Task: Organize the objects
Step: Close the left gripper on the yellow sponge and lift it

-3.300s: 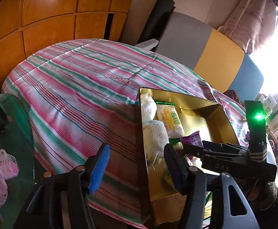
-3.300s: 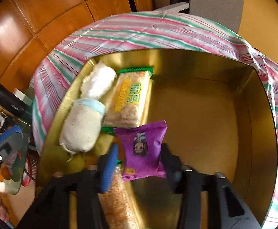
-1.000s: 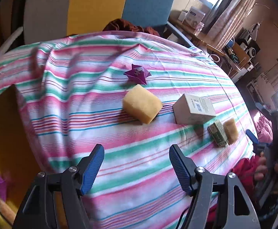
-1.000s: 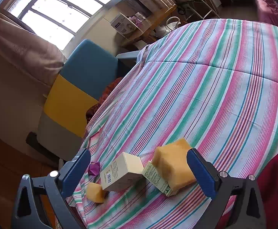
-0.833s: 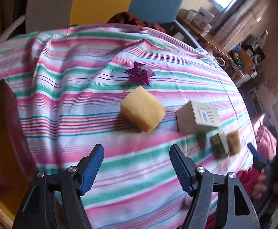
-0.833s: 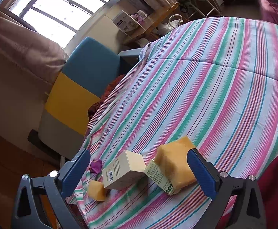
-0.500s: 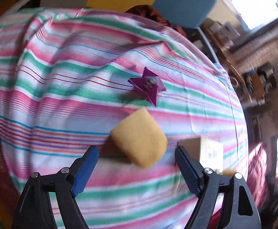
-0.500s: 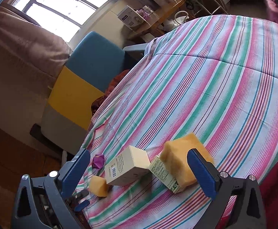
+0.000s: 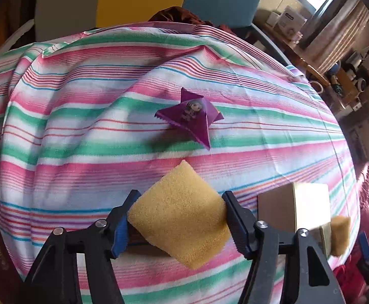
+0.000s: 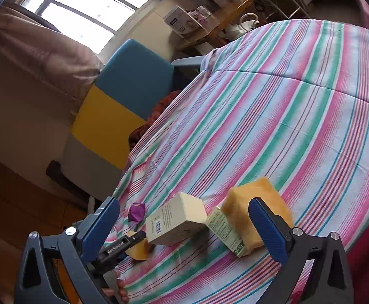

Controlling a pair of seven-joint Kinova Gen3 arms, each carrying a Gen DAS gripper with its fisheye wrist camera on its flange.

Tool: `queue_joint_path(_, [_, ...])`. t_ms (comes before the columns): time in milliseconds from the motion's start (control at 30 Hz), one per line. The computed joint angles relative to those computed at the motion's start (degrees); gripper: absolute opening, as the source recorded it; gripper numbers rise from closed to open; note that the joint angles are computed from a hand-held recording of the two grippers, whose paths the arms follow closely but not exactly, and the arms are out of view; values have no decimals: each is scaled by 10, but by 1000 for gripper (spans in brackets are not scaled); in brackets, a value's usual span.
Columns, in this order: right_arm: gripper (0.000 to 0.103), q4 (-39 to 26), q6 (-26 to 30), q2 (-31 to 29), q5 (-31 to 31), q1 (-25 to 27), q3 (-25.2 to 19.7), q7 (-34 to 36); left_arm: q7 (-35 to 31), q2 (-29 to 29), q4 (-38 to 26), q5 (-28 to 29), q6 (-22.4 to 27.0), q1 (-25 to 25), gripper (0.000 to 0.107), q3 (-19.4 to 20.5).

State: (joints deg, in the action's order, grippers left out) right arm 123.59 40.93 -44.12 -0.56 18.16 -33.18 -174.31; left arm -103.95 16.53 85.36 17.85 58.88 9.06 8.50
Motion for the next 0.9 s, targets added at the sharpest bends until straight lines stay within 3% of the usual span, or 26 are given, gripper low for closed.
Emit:
queue_joint_path(100, [102, 5, -29, 17, -1, -26, 10, 19, -31, -22, 23, -9, 1, -5, 63, 0])
queue_joint_path(267, [102, -6, -20, 40, 6, -35, 4, 31, -78, -65, 72, -6, -9, -11, 64, -4])
queue_joint_path(433, [102, 11, -65, 76, -9, -101, 42, 57, -145, -106, 124, 20, -14, -26, 64, -16])
queue_joint_path(900, [102, -35, 34, 156, 48, -128, 33, 6, -233, -139, 178, 86, -15, -51, 64, -42])
